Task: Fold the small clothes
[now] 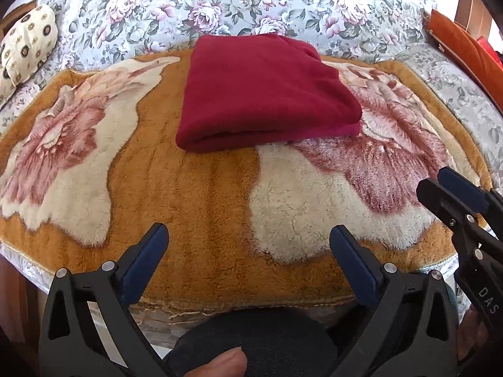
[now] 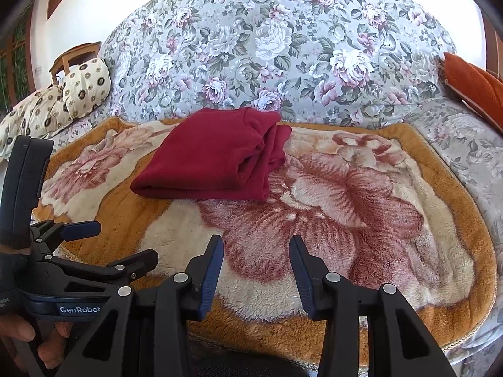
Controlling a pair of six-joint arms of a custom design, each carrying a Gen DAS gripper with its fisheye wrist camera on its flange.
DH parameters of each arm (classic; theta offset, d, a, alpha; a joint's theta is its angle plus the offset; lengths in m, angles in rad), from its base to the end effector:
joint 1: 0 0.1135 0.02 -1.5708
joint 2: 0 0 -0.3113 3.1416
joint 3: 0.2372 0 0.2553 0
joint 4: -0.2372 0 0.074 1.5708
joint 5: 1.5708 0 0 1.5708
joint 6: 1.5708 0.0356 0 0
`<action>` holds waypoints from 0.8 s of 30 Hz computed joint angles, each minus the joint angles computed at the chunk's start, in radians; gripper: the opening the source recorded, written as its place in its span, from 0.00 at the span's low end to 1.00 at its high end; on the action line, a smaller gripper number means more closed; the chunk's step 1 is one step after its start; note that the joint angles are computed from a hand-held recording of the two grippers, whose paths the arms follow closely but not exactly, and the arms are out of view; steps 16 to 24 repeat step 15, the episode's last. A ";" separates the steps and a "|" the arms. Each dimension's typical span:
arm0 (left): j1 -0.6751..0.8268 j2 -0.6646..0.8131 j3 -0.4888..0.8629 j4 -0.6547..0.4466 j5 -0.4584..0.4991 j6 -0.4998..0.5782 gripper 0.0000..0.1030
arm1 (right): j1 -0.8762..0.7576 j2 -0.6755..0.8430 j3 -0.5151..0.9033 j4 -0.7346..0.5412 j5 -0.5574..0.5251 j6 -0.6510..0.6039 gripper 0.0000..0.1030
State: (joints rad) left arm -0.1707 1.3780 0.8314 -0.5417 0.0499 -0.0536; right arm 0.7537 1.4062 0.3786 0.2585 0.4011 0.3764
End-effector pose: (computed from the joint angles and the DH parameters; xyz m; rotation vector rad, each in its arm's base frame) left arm 0.2504 -0.0450 0.2442 0.1723 2.6587 -0.1394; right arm 0.1738 0.1441 0.1649 -0.2326 2.2568 0.1249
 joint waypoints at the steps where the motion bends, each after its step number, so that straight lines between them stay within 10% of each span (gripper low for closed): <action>1: 0.002 0.002 0.001 -0.001 0.000 0.001 0.99 | 0.000 0.000 0.000 0.001 -0.001 0.000 0.40; 24: 0.029 0.008 0.001 -0.001 0.008 -0.006 0.99 | -0.006 0.002 -0.002 0.000 -0.009 -0.001 0.40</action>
